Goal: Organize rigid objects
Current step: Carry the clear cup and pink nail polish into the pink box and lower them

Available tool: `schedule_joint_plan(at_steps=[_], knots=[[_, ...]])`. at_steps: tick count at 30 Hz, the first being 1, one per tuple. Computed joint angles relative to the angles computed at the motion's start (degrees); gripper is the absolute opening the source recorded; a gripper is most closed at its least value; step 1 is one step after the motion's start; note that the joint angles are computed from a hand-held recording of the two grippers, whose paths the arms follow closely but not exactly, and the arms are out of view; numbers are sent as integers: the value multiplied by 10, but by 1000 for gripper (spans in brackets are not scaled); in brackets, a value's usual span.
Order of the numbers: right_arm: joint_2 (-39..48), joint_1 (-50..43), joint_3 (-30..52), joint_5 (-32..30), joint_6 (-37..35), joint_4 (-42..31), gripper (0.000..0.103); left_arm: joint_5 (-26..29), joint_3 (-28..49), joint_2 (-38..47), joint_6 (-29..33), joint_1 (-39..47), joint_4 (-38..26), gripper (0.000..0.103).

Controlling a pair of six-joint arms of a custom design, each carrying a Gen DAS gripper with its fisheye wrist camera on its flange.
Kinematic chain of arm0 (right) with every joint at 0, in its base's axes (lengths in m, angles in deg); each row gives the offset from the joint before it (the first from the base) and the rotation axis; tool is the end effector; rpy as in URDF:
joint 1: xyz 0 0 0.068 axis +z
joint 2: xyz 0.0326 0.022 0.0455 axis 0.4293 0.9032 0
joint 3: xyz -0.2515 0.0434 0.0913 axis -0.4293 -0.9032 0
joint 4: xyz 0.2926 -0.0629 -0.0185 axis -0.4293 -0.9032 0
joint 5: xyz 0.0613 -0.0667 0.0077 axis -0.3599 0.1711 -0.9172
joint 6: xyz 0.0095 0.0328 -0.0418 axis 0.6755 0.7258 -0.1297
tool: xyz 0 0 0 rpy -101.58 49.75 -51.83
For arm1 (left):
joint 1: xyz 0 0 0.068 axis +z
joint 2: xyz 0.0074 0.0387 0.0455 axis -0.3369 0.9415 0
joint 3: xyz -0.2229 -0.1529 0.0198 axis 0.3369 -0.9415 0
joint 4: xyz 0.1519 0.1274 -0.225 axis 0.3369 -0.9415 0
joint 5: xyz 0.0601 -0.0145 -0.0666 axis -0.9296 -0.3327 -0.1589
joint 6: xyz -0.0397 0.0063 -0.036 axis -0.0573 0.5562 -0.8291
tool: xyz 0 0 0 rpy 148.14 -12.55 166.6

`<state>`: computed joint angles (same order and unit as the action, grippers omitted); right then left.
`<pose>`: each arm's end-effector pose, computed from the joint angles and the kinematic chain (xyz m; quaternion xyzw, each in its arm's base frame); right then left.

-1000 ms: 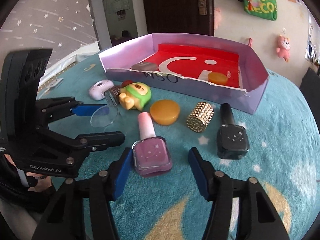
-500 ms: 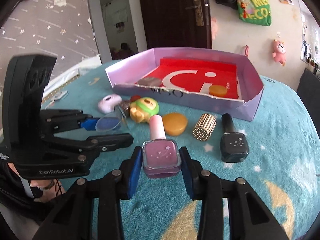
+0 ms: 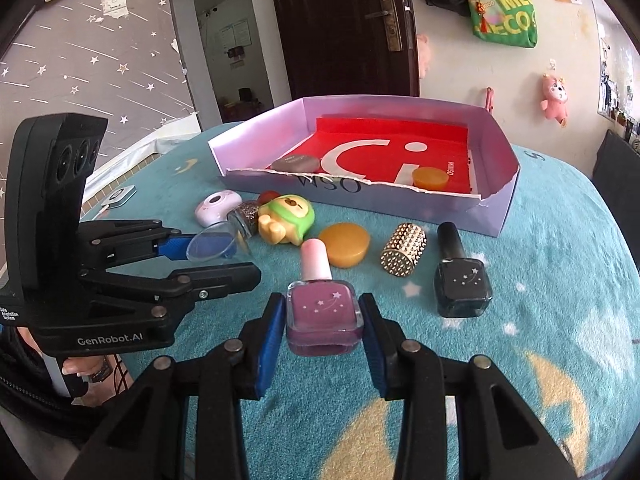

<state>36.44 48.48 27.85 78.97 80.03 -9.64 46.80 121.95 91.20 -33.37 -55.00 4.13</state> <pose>0.2258 0.0907 0.1984 -0.0116 0.9107 0.0838 0.4043 0.3177 -0.2357 0.1980 0.3672 0.8451 -0.2027 0.3316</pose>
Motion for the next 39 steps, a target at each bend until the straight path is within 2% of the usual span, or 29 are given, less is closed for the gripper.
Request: schedule_joint_plan(at_steps=[4, 9, 12, 18, 22, 26, 33, 39], knots=[[1, 0, 0, -1, 0, 1, 40, 2, 1, -1, 1, 1, -1, 38], [1, -10, 9, -6, -4, 1, 40, 29, 46, 11, 18, 7, -26, 38], [10, -30, 29, -18, -15, -1, 40, 62, 117, 50, 43, 15, -59, 38], [88, -87, 110, -41, -67, 11, 39, 60, 288, 169, 84, 23, -135, 38], [130, -110, 152, -55, -86, 15, 39, 91, 367, 224, 99, 34, -186, 38], [159, -125, 184, -58, -101, 18, 39, 92, 473, 298, 117, 39, -250, 38], [263, -146, 257, -66, -126, 13, 39, 83, 652, 408, 154, 38, -353, 38], [328, -160, 308, -89, -160, -22, 39, 73, 740, 465, 195, 38, -412, 38]])
